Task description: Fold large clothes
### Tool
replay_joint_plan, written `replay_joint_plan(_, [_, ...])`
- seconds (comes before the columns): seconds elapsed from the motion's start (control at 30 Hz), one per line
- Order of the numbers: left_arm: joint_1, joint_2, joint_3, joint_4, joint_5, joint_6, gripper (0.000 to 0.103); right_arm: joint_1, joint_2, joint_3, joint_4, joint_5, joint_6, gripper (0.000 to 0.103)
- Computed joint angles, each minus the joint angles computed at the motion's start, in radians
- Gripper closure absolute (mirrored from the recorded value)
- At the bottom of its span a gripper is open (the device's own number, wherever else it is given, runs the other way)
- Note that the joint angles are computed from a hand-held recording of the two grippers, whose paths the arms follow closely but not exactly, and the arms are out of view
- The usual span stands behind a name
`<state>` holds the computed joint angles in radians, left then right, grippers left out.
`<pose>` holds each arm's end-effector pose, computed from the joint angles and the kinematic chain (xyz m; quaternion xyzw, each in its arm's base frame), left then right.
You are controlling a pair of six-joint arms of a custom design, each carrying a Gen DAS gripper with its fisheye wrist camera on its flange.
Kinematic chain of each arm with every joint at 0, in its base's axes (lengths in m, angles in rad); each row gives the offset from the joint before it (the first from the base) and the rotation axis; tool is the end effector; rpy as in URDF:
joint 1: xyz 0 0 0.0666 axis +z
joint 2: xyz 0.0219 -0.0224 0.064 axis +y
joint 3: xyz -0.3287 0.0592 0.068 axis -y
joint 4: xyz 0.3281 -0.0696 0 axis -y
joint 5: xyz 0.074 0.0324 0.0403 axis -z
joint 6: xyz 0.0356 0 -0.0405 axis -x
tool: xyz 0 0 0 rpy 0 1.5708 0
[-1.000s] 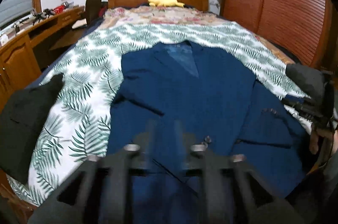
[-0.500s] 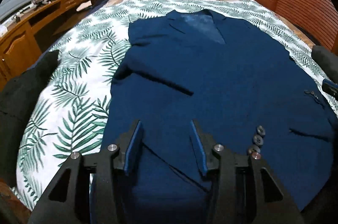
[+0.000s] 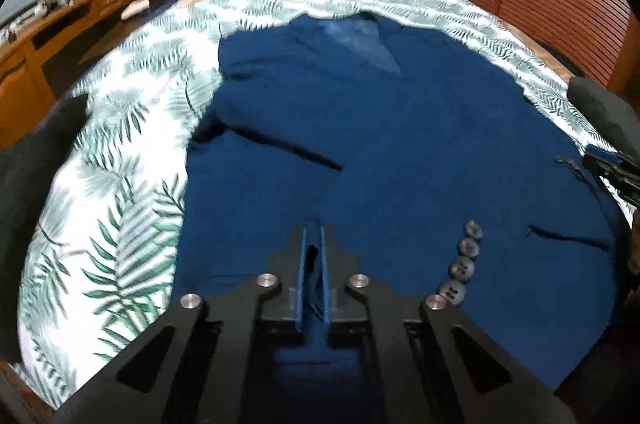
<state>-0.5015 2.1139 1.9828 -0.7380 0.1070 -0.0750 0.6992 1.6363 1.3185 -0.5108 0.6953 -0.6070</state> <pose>0.5642 -0.3141 0.2503 0.2842 0.8938 -0.1217 0.3248 0.3909 0.2984 0.2768 0.0830 0.8809 -0.0450 0.4637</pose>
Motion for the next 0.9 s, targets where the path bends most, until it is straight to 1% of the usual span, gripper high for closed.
replay_joint_plan(0.07, [0.007,-0.058,-0.062,0.067,0.016,0.026,0.098,0.000,0.006,0.007,-0.004,0.004,0.002,0.058])
replay_joint_plan(0.13, [0.018,-0.096,-0.091,0.108,0.038,0.057,0.098,0.002,0.007,0.008,0.000,0.003,0.008,0.058])
replay_joint_plan(0.23, [0.020,-0.114,-0.083,0.106,0.020,0.059,0.098,0.001,0.008,0.007,0.000,0.003,0.014,0.058])
replay_joint_plan(0.3, [0.027,-0.104,-0.051,0.066,0.042,0.068,0.098,0.001,0.005,0.002,0.004,0.002,0.016,0.058])
replay_joint_plan(0.33, [0.030,-0.097,-0.032,0.042,0.054,0.073,0.093,0.000,0.002,-0.003,0.009,0.002,0.017,0.058])
replay_joint_plan(0.37, [0.032,-0.092,-0.019,0.026,0.058,0.078,0.092,-0.001,-0.002,-0.009,0.015,0.000,0.019,0.058])
replay_joint_plan(0.4, [0.033,-0.092,-0.019,0.023,0.053,0.079,0.089,-0.001,-0.005,-0.013,0.019,-0.002,0.019,0.058])
replay_joint_plan(0.47, [0.034,-0.113,-0.053,0.048,0.032,0.070,0.075,-0.004,-0.006,-0.016,0.019,-0.004,0.016,0.058])
replay_joint_plan(0.5, [0.036,-0.127,-0.077,0.064,0.033,0.067,0.057,-0.004,-0.004,-0.015,0.016,-0.006,0.013,0.058])
replay_joint_plan(0.53, [0.041,-0.142,-0.105,0.084,0.044,0.065,0.042,-0.005,-0.003,-0.015,0.015,-0.008,0.012,0.058])
replay_joint_plan(0.57, [0.046,-0.158,-0.131,0.097,0.057,0.063,0.033,-0.005,-0.002,-0.015,0.013,-0.010,0.012,0.058])
replay_joint_plan(0.6, [0.052,-0.173,-0.161,0.112,0.076,0.060,0.022,-0.005,0.001,-0.011,0.008,-0.010,0.010,0.058])
replay_joint_plan(0.63, [0.059,-0.195,-0.203,0.134,0.084,0.058,0.021,-0.004,0.003,-0.007,0.002,-0.010,0.007,0.058])
replay_joint_plan(0.73, [0.066,-0.240,-0.298,0.182,0.044,0.060,0.021,-0.001,0.013,0.003,-0.009,-0.009,0.014,0.058])
replay_joint_plan(0.9, [0.080,-0.301,-0.414,0.228,0.039,0.032,0.021,-0.001,0.036,0.017,-0.024,-0.008,0.016,0.058])
